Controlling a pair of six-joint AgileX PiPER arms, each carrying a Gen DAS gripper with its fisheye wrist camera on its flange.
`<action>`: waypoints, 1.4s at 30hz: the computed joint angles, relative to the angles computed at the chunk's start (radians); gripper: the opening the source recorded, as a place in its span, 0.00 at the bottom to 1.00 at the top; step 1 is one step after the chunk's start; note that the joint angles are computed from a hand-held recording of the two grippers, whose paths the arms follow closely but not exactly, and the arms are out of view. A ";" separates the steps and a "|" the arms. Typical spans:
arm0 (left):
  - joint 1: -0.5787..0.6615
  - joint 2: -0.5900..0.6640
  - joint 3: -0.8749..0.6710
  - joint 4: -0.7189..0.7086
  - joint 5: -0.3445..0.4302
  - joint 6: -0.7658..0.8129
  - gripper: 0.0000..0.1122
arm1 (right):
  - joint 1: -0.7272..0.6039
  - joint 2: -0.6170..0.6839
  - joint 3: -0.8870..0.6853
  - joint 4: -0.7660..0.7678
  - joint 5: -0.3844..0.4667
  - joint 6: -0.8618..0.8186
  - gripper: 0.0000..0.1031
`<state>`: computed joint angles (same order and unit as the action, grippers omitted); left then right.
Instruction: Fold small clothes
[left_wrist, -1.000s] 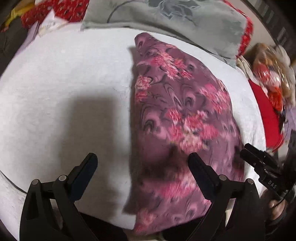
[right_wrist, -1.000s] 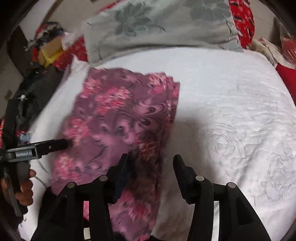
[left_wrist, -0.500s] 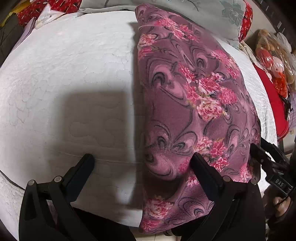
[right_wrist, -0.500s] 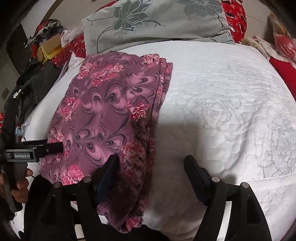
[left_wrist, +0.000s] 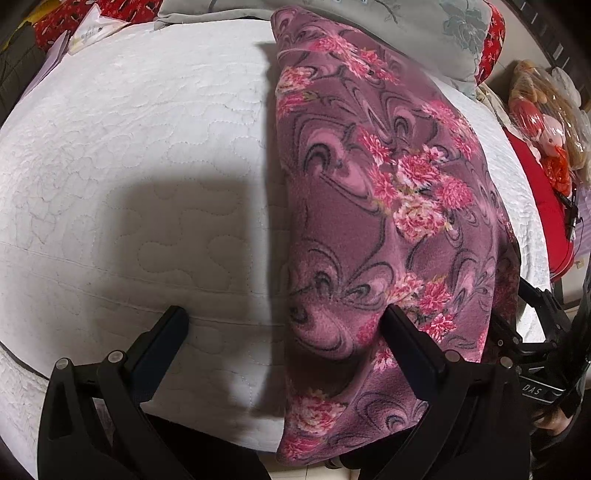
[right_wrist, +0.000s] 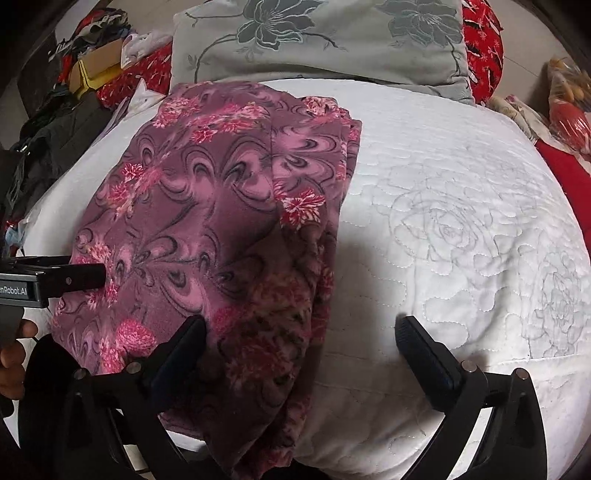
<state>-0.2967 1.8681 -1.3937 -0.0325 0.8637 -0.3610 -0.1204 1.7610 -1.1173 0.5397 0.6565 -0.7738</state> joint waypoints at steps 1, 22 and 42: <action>-0.002 -0.002 0.002 0.000 0.000 -0.003 0.92 | 0.000 0.004 -0.009 -0.006 0.010 0.012 0.99; -0.001 -0.034 0.020 -0.018 -0.010 0.025 0.92 | -0.086 0.016 -0.150 0.004 0.148 0.104 0.99; 0.089 0.437 -0.780 0.010 0.314 -0.054 0.92 | -0.005 0.464 -0.803 0.062 0.323 0.383 0.12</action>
<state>-0.2072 2.3053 -2.1736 -0.0220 1.1781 -0.4147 -0.1258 2.2249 -1.9201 0.6019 0.9799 -0.3910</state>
